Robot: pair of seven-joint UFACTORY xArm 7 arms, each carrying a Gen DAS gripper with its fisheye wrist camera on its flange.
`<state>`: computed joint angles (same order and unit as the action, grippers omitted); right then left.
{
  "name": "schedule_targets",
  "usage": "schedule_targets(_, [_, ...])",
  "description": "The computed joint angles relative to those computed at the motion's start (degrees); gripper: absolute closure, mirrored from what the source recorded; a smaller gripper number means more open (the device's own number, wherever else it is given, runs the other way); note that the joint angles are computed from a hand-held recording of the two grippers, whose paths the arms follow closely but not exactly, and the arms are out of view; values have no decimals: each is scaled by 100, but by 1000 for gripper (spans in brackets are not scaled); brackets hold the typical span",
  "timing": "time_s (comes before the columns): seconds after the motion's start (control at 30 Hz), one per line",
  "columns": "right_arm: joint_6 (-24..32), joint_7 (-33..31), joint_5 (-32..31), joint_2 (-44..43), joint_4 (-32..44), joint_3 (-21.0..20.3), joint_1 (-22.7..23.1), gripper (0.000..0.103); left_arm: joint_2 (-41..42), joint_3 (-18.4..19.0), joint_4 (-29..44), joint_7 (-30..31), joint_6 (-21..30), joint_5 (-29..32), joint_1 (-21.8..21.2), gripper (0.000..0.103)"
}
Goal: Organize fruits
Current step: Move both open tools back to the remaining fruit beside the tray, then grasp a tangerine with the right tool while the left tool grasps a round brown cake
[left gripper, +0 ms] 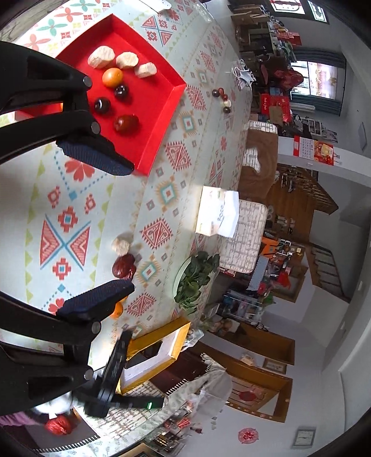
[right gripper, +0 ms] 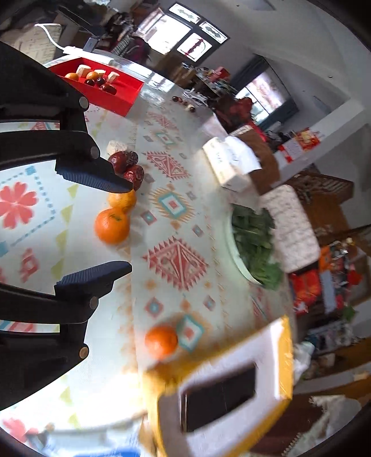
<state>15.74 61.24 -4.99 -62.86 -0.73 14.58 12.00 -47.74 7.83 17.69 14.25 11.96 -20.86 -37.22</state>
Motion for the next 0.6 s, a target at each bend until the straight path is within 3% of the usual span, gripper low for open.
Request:
schedule_targets(0.13, [-1037,-413,-16,1297,165,-250,-126,49,200,-429,84,-334,-42,123,177,28])
schedule_targets(0.27, [-1375,-559,12,1802,227,-1,-276,53,545,-623,227,-646,-88,261,337,28])
schedule_targets(0.37, [-1606,-599,57,1993,187,66,-313,59,805,-576,305,-767,-193,275,298,28])
schedule_targets(0.5, [-1304,-651,44,1873,260,216,-266,63,1245,-468,349,-751,-396,279,137,28])
schedule_targets(0.6, [-1544,-960,95,2103,297,-278,207,63,1602,-182,436,-561,-512,180,-158,28])
